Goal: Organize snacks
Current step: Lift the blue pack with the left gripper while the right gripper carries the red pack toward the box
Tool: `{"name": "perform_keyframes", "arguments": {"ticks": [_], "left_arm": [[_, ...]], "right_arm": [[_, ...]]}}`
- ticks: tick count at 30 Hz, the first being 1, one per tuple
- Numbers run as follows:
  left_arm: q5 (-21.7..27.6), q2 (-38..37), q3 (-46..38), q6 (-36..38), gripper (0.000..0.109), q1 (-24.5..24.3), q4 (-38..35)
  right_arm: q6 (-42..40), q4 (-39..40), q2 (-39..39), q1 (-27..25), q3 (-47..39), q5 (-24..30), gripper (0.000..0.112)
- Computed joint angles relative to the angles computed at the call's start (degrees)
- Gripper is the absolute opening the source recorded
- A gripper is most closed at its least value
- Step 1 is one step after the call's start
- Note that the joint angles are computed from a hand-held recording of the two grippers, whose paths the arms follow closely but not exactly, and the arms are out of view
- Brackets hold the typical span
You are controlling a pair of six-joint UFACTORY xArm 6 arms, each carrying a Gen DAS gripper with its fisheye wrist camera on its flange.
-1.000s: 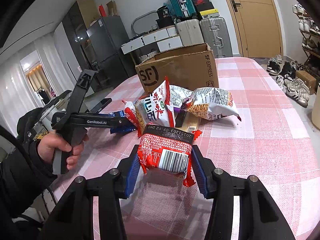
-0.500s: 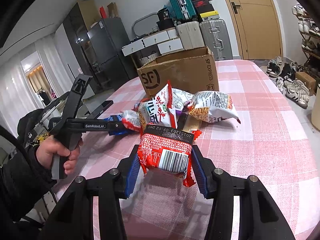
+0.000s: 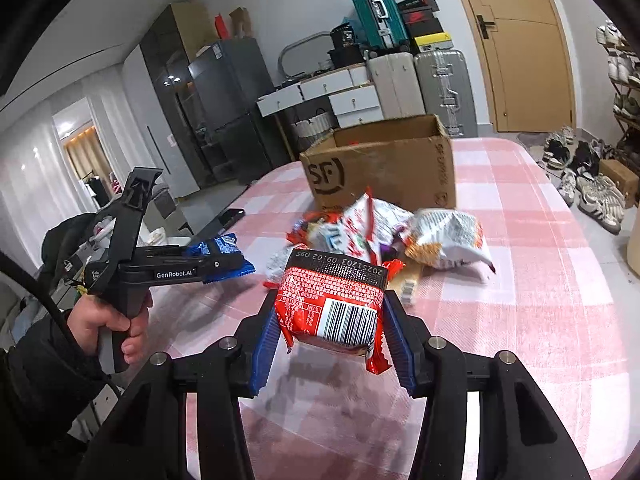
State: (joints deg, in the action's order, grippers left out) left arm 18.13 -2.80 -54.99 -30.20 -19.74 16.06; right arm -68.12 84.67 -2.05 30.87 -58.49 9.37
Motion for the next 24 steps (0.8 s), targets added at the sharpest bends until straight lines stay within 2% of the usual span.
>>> {"name": "perform_keyframes", "arguments": {"ticks": [6,9,14,19,24], "left_arm": [[1.6,-4.8,-0.2,2.9,0.043,-0.3,-2.6],[1.7,-5.7,-2.0,9.9,0.043,-0.5,-10.1],[5.1,-3.8,-10.0,17.2,0.043,0.1,-19.3],[8.9,0.3,-19.5,20.2,0.044,0.4,-23.0],[13.8,6.7,-32.1,19.5,0.044,0.5,-21.4]], "right_arm": [[5.2,-5.9,-1.1,0.0,-2.5,1.1,0.050],[6.1,-6.3,-1.8,-1.0,-4.9,3.7,0.050],[8.9,-9.5,-1.2,-3.2,-10.5,7.1,0.050],[17.2,-17.0,2.4,-5.7,-19.0,11.0,0.050],[27.0,-28.5,9.7,-8.2,-31.6,15.2,0.049]]}}
